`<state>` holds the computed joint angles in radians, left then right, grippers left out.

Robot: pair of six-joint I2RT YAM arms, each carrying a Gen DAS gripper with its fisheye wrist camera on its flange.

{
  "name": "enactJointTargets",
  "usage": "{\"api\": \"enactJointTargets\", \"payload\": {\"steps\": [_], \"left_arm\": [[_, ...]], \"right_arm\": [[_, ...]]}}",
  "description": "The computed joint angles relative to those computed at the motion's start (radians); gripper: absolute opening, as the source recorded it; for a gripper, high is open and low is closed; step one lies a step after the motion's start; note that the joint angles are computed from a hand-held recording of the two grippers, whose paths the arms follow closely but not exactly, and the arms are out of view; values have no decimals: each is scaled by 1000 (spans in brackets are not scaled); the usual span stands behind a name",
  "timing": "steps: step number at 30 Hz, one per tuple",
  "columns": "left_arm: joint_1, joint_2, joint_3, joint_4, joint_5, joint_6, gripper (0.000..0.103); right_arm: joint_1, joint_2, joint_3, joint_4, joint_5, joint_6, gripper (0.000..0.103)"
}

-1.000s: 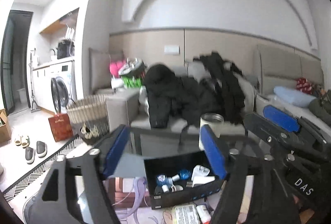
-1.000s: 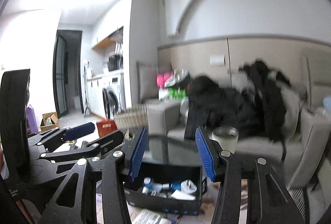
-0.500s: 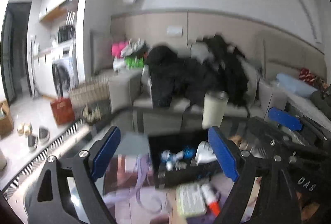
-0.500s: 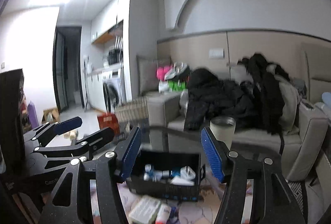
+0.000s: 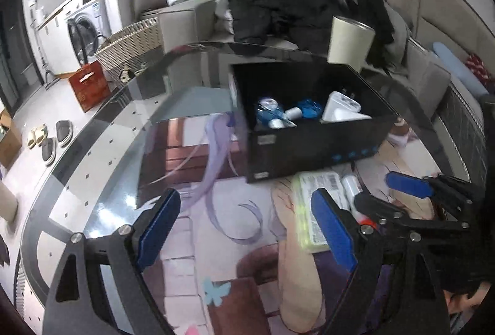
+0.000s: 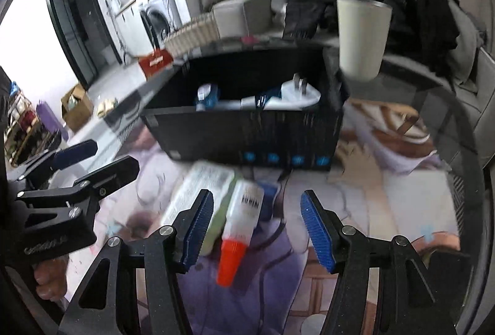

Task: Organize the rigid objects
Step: 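Grasp the green-edged labelled pack with the left gripper while the right gripper grasps the orange-capped glue bottle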

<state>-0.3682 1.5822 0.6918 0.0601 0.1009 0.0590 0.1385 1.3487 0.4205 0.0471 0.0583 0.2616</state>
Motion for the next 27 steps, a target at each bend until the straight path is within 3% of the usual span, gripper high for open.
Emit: {"api": "enactJointTargets", "payload": {"steps": [7, 17, 20, 23, 27], "left_arm": [[-68, 13, 7, -28, -4, 8, 87], [-194, 110, 65, -48, -46, -12, 87], [-206, 151, 98, -73, -51, -24, 81], [-204, 181, 124, -106, -37, -28, 58], [-184, 171, 129, -131, -4, -21, 56]], "right_arm": [[-11, 66, -12, 4, -1, -43, 39], [-179, -38, -86, -26, -64, -133, 30], [-213, -63, -96, -42, -92, -157, 30], [-219, -61, -83, -55, -112, -165, 30], [-204, -31, -63, -41, -114, -166, 30]]}}
